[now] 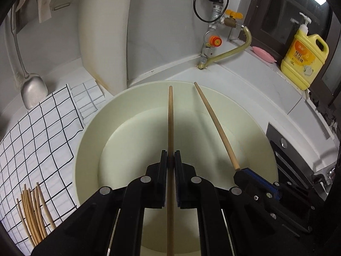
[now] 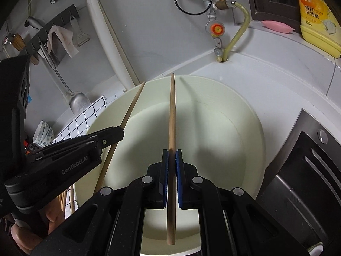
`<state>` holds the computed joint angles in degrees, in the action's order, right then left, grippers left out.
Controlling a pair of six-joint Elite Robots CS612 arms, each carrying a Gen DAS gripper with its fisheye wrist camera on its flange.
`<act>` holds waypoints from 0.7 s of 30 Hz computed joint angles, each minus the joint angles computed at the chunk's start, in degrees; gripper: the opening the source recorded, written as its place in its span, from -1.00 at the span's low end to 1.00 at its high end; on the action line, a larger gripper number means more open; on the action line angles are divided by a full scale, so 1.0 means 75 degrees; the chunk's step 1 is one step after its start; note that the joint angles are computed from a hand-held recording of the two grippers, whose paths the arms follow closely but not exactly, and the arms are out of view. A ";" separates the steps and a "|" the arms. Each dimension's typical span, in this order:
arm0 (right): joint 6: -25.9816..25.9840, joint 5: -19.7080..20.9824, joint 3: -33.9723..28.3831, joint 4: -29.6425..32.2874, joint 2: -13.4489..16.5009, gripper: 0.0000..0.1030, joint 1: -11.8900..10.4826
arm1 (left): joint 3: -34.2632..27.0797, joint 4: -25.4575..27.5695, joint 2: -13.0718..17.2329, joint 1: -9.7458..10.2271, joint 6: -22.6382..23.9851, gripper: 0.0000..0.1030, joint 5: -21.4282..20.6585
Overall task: Organize utensils
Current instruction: 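Lift the left gripper's chopstick over the basin while the right gripper carries its chopstick alongside, then open the left gripper over the basin while the right gripper releases its chopstick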
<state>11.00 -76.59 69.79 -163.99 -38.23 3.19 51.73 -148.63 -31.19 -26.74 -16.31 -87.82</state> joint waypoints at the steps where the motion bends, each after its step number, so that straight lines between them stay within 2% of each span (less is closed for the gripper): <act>1: -0.0013 -0.0013 -0.0014 0.0043 0.0008 -0.87 0.0004 | -0.0022 0.0056 0.0010 0.0006 -0.0007 -0.85 0.0008; 4: -0.0011 -0.0062 -0.0034 0.0107 0.0015 -0.87 0.0007 | -0.0163 0.0282 0.0085 0.0027 -0.0038 -0.85 -0.0002; 6: -0.0001 -0.0087 -0.0038 0.0123 0.0009 -0.87 0.0000 | -0.0184 0.0314 0.0096 0.0022 -0.0077 -0.69 0.0131; 7: 0.0060 -0.0149 -0.0009 0.0030 -0.0005 -0.85 -0.0002 | -0.0194 0.0326 0.0095 0.0018 -0.0105 -0.43 0.0229; 8: 0.0076 -0.0207 -0.0007 0.0012 -0.0011 -0.80 0.0000 | -0.0156 0.0275 0.0072 0.0014 -0.0149 -0.03 0.0328; 10: 0.0140 -0.0239 0.0050 -0.0141 -0.0046 -0.77 -0.0010 | 0.0047 -0.0114 -0.0022 0.0002 -0.0193 0.36 0.0553; 12: 0.0194 -0.0275 0.0082 -0.0250 -0.0065 -0.77 -0.0015 | 0.0167 -0.0277 -0.0095 -0.0020 -0.0151 0.37 0.0805; 21: 0.0080 -0.0252 0.0182 -0.0541 -0.0147 -0.73 0.0039 | 0.0818 -0.0660 -0.0490 0.0024 -0.0332 0.47 0.1216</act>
<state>11.60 -78.48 71.16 -168.05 -39.33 3.48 57.86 -153.58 -34.87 -26.55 -18.80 -78.70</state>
